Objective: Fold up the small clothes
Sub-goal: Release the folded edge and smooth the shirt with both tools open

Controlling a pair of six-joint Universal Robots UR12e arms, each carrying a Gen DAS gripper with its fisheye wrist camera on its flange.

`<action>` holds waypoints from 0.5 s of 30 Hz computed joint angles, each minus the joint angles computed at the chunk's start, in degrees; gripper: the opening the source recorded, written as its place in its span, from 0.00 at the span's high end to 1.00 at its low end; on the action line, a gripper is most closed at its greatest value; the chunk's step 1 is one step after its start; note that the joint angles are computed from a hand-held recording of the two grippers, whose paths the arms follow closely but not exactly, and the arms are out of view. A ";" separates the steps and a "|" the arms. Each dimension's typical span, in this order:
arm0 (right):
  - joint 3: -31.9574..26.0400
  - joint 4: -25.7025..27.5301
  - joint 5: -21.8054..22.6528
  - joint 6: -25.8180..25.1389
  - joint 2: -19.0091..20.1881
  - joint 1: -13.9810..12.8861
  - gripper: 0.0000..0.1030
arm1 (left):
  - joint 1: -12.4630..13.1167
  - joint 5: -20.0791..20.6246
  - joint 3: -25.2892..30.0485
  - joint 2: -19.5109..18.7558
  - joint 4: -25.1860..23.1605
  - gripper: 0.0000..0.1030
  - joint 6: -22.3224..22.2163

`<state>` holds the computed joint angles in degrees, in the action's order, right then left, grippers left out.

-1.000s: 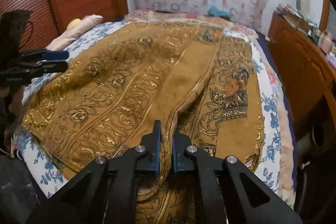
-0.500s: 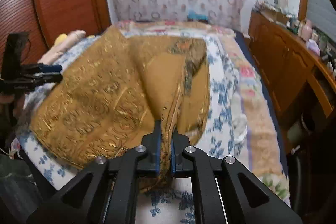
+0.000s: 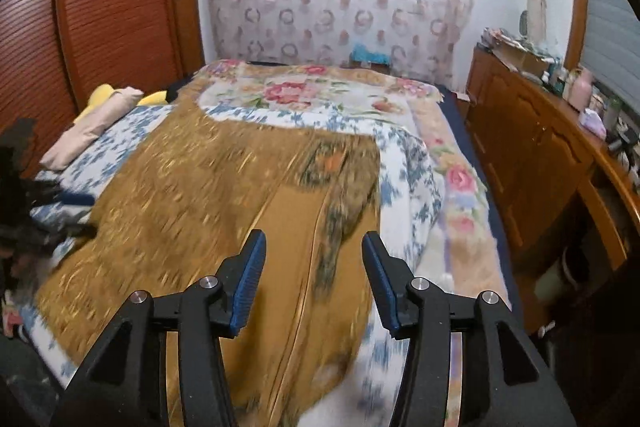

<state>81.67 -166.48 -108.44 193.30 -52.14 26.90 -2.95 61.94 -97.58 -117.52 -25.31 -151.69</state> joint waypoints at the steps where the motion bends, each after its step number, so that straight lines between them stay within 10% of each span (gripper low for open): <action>1: -1.08 0.88 0.47 -0.40 0.56 -0.54 0.51 | 0.04 -0.10 0.04 -0.03 -0.15 0.43 0.00; 15: -17.09 17.51 7.15 2.89 9.35 -4.64 0.50 | -0.30 0.31 -0.55 -0.06 1.49 0.37 0.60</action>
